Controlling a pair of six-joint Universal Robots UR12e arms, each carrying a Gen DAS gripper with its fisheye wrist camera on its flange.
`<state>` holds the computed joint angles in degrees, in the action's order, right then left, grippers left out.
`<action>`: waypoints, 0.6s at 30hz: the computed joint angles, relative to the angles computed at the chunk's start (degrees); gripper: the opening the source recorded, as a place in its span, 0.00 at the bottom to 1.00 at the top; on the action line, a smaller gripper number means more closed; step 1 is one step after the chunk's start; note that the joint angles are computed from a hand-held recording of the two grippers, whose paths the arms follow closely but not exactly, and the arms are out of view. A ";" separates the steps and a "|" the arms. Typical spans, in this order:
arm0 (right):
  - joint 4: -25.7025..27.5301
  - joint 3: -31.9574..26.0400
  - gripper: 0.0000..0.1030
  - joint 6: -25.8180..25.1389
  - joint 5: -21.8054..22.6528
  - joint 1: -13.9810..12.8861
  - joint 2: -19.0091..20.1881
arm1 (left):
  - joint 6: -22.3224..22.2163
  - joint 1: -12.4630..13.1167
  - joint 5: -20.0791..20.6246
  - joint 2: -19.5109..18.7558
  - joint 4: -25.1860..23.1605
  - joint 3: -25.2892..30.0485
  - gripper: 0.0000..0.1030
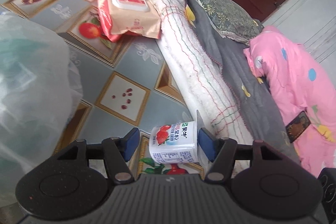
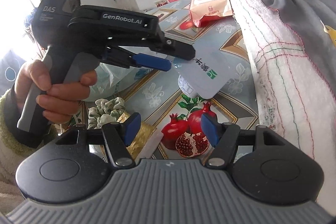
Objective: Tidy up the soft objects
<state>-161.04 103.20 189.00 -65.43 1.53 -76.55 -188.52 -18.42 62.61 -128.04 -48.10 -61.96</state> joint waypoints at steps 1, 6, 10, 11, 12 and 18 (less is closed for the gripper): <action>0.01 -0.01 0.62 0.04 -0.03 0.01 0.02 | 0.05 -0.18 1.50 0.34 0.37 -0.39 0.63; 0.04 0.01 0.62 0.33 0.11 -0.10 0.16 | 0.94 -0.88 6.69 2.71 4.74 -3.80 0.70; -0.35 0.22 0.62 0.52 0.36 -0.33 0.07 | 0.66 -0.75 6.67 4.95 9.91 -7.31 0.74; -0.71 0.33 0.62 0.57 0.34 -0.40 -0.02 | 1.06 -0.82 7.36 5.61 11.48 -8.32 0.75; -1.18 0.45 0.62 0.64 0.29 -0.48 -0.14 | 1.37 -0.88 8.23 6.24 13.10 -9.31 0.76; -5.74 1.05 0.62 2.28 -1.75 -1.25 -0.94 | 4.72 -0.83 11.50 9.56 21.22 -15.06 0.81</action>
<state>-166.78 104.26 191.28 -67.18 0.27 -77.50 -183.80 -19.26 74.12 -118.48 -26.89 -77.02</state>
